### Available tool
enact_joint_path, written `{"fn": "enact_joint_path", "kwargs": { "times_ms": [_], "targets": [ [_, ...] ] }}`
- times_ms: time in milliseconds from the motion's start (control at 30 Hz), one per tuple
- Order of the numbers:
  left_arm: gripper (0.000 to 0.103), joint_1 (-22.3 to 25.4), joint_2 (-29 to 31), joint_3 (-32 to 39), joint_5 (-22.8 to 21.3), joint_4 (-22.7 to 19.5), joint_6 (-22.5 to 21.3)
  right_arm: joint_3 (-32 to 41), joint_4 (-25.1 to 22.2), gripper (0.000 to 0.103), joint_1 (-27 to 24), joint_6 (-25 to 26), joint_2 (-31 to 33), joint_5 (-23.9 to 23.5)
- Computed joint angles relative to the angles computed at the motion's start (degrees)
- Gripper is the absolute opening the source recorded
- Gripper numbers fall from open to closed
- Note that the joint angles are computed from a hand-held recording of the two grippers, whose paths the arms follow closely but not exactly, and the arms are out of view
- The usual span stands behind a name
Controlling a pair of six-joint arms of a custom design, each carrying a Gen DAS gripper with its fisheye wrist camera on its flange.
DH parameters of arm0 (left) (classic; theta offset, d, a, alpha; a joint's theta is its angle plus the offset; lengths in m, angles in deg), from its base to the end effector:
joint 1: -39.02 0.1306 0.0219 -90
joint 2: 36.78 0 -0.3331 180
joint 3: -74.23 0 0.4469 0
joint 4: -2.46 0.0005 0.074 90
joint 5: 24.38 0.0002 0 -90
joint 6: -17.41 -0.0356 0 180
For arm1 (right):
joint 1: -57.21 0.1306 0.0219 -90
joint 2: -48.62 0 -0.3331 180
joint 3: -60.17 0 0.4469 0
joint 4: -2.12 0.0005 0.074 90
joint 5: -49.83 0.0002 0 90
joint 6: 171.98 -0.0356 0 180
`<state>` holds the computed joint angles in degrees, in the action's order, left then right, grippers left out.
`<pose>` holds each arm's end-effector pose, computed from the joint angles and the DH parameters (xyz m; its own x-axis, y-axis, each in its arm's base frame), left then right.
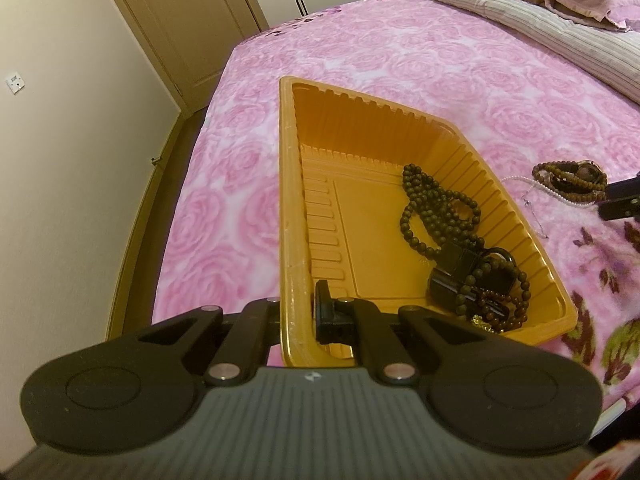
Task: Organize jewelry
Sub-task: 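Move the right gripper back over the white pearl necklace on the bed, then grasp the white pearl necklace with the right gripper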
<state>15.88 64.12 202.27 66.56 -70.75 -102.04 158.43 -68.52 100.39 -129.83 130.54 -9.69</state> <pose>0.5131 -0.2205 0.5825 -0.3783 0.6963 -0.6099 0.6769 0.6576 0.3308 0.3517 0.3046 0.5010 -0.6746 0.2432 -0.6970 0.1881 0.9696 0.1562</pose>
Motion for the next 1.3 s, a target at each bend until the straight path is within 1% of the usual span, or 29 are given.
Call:
{"fn": "enact_joint_path", "kwargs": {
  "times_ms": [100,200,300,467,600,667,733,833,900,967,1100,1167,1200,1267,1300],
  "targets": [
    [0.004,0.0,-0.1,-0.2,0.0,0.2,0.1,-0.1,1.6,0.03,-0.7,1.4,1.1,-0.3],
    [0.004,0.0,-0.1,-0.2,0.0,0.1,0.0,-1.2,4.4,0.03,-1.8,3.5,1.3,-1.6],
    [0.004,-0.1,-0.1,-0.2,-0.1,0.1,0.1,-0.4,3.4,0.03,-2.8,6.1,3.0,-1.2],
    [0.004,0.1,0.0,-0.1,-0.2,0.1,-0.1,0.1,3.4,0.03,-4.0,9.7,4.5,-1.2],
    [0.004,0.1,0.2,0.1,-0.2,0.1,-0.1,2.0,1.5,0.029,-2.9,14.6,6.8,1.7],
    [0.004,0.1,0.2,0.1,-0.2,0.1,-0.1,2.6,0.6,0.026,-2.2,15.2,7.3,3.4],
    [0.004,0.1,0.1,0.1,-0.3,0.2,-0.1,2.3,1.2,0.025,-1.5,15.7,6.9,4.7],
    [0.004,0.1,0.1,0.0,-0.3,0.2,-0.1,2.3,1.3,0.022,-0.8,16.7,7.1,4.5],
    [0.004,0.2,0.1,0.1,-0.2,0.1,-0.1,2.0,1.2,0.021,-0.9,16.7,7.1,3.6],
    [0.004,0.0,0.1,0.1,-0.3,0.0,-0.2,0.8,2.4,0.021,-1.5,15.3,6.3,2.8],
    [0.004,0.1,0.1,0.2,-0.3,0.0,-0.3,-1.1,4.8,0.021,-3.3,12.2,4.4,-0.7],
    [0.004,0.1,0.0,0.0,-0.4,0.1,-0.2,-2.1,6.0,0.02,-3.7,11.9,3.7,-1.5],
    [0.004,0.1,0.0,0.1,-0.4,0.0,-0.3,-2.0,6.0,0.018,-3.5,12.1,3.8,-1.4],
    [0.004,0.1,0.2,0.2,-0.3,-0.1,-0.3,-1.0,5.0,0.003,-3.0,12.7,4.4,-1.1],
    [0.004,0.2,0.2,0.3,-0.3,-0.1,-0.3,-0.3,4.2,0.003,-2.6,13.0,4.9,-0.6]
  ]
}}
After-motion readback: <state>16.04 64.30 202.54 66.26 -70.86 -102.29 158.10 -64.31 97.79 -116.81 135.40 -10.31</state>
